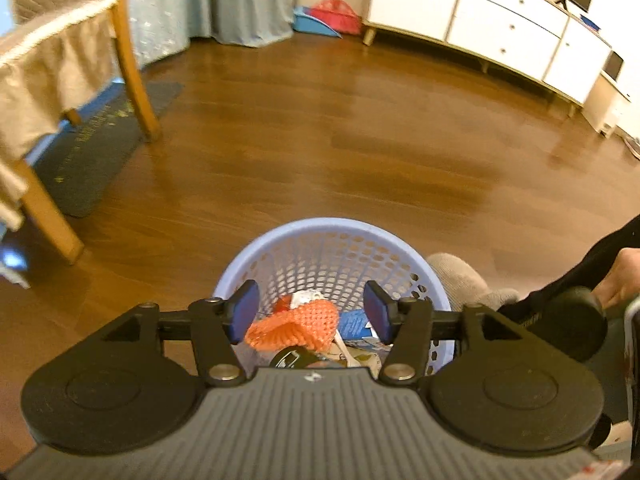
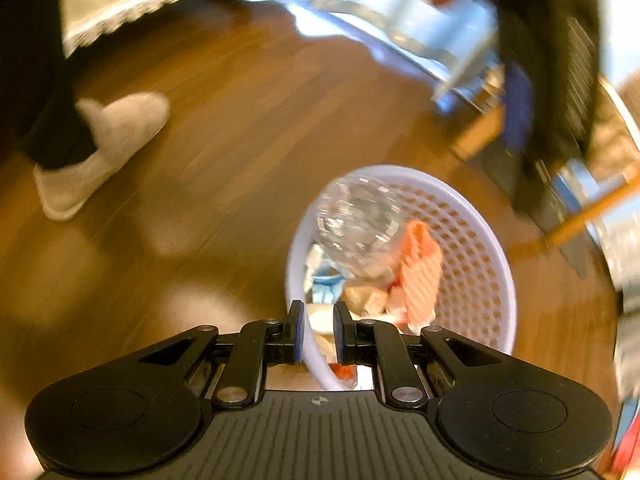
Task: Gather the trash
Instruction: 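Carry the orange net into the basket and open the left tool, then lower the basket to the floor and open the right tool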
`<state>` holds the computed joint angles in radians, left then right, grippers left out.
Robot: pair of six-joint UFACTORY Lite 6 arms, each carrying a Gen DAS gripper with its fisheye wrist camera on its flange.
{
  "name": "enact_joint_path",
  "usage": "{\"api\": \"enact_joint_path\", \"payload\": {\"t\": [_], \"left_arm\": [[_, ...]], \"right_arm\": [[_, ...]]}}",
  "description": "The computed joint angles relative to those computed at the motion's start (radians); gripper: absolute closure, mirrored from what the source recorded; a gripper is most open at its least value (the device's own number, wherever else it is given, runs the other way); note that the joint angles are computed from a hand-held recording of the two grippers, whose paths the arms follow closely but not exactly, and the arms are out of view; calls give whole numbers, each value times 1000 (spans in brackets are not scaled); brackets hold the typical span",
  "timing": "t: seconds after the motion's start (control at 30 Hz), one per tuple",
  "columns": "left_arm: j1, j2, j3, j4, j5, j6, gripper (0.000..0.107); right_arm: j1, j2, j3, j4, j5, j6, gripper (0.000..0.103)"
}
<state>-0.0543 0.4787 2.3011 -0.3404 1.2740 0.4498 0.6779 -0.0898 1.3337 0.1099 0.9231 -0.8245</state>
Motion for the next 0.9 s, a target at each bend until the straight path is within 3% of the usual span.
{"api": "enact_joint_path", "payload": {"t": [0.3, 0.37, 0.47, 0.77, 0.87, 0.9], "left_arm": [[11, -279, -257, 107, -53, -169, 40], [12, -355, -342, 136, -80, -206, 34], [3, -459, -458, 173, -107, -273, 24], [-58, -711, -667, 286, -110, -491, 13], [-103, -761, -682, 341, -95, -590, 10], [-115, -781, -691, 357, -90, -624, 9]], "right_arm": [[39, 51, 194, -70, 116, 354, 93], [58, 58, 225, -89, 128, 410, 93], [98, 43, 236, -127, 140, 515, 93], [177, -81, 165, -225, 194, 796, 92], [200, -112, 165, -244, 230, 872, 83], [211, -121, 168, -248, 241, 898, 73]]}}
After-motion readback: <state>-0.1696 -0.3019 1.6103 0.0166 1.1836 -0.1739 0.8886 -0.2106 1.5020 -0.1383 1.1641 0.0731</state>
